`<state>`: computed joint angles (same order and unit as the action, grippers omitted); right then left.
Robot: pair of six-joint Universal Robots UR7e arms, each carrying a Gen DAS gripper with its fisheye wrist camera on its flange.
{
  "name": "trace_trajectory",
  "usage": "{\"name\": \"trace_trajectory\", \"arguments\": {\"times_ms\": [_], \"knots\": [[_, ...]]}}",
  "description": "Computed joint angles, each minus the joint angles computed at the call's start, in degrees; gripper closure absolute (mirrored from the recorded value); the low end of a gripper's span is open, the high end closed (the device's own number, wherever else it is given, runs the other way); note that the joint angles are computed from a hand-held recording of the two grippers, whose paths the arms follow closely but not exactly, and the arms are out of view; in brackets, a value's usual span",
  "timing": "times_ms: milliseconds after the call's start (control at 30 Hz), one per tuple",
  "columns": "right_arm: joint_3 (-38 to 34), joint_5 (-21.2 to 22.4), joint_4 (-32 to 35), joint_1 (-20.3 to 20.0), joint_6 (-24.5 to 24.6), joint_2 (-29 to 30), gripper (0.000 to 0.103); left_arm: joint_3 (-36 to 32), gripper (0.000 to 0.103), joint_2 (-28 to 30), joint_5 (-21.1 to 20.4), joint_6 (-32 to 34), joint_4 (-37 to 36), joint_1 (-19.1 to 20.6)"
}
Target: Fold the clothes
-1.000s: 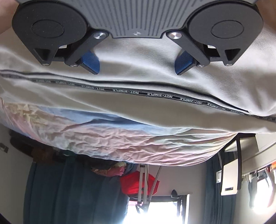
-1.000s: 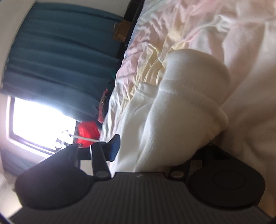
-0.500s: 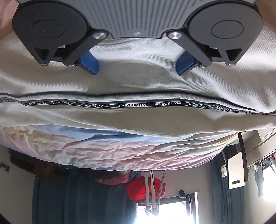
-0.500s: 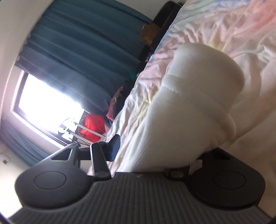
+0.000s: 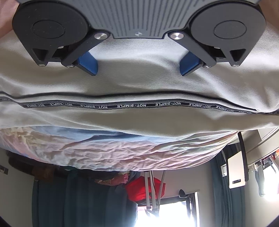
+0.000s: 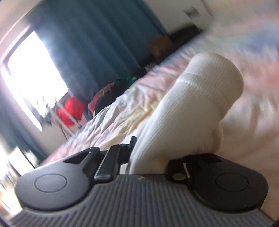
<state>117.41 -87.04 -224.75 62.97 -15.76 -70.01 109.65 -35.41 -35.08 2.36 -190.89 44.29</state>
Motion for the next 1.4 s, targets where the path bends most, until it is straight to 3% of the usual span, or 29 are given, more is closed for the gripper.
{"name": "trace_trajectory", "arguments": {"times_ms": [100,267,367,533,600,667,800,867,967,1233,1300,1367,1400], "knots": [[0.8,-2.3,-8.0,5.3,-14.7,3.2,0.088,-0.2,0.002,0.1,0.8,1.1,-0.9,-0.2],[0.3,0.4,-17.2,11.7,-37.2,11.2,0.089,0.1,0.004,-1.6,0.8,3.0,-9.5,-0.9],[1.9,-0.6,-16.9,14.1,-47.8,16.1,0.089,0.3,0.004,-3.7,-0.4,3.0,-13.6,-1.3],[4.0,-6.5,-14.1,15.6,-66.3,23.7,0.089,0.9,0.003,-5.6,-0.1,3.1,-16.2,-1.8],[3.9,-6.3,-16.0,15.5,-68.8,24.8,0.089,1.6,0.003,-6.5,-0.4,2.0,-14.9,-1.9],[4.4,-6.4,-14.8,15.7,-65.8,23.2,0.089,2.1,0.003,-7.1,-1.0,1.2,-14.7,-2.0],[8.1,-5.8,-18.5,17.9,-64.6,22.8,0.089,2.7,0.003,-8.1,-2.6,1.0,-15.8,-1.9],[9.6,-4.6,-19.8,18.5,-66.1,23.8,0.089,3.0,0.003,-8.4,-3.0,1.2,-16.2,-1.8],[8.4,-6.3,-19.0,19.9,-66.1,26.0,0.089,3.6,0.003,-8.9,-3.4,-0.1,-15.5,-1.7],[9.1,-9.8,-10.7,21.0,-56.1,22.2,0.086,4.0,0.003,-8.3,-4.7,1.6,-13.2,-2.1],[9.7,-10.1,-6.5,21.2,-51.6,20.2,0.078,4.1,0.003,-8.4,-5.0,1.8,-12.0,-2.1],[9.7,-8.0,1.0,20.7,-46.2,17.3,0.047,4.4,0.003,-8.3,-5.5,1.8,-11.8,-2.1],[10.0,-6.9,4.8,20.5,-43.8,15.7,0.037,4.5,0.003,-8.3,-5.9,2.0,-11.8,-2.1]]}}
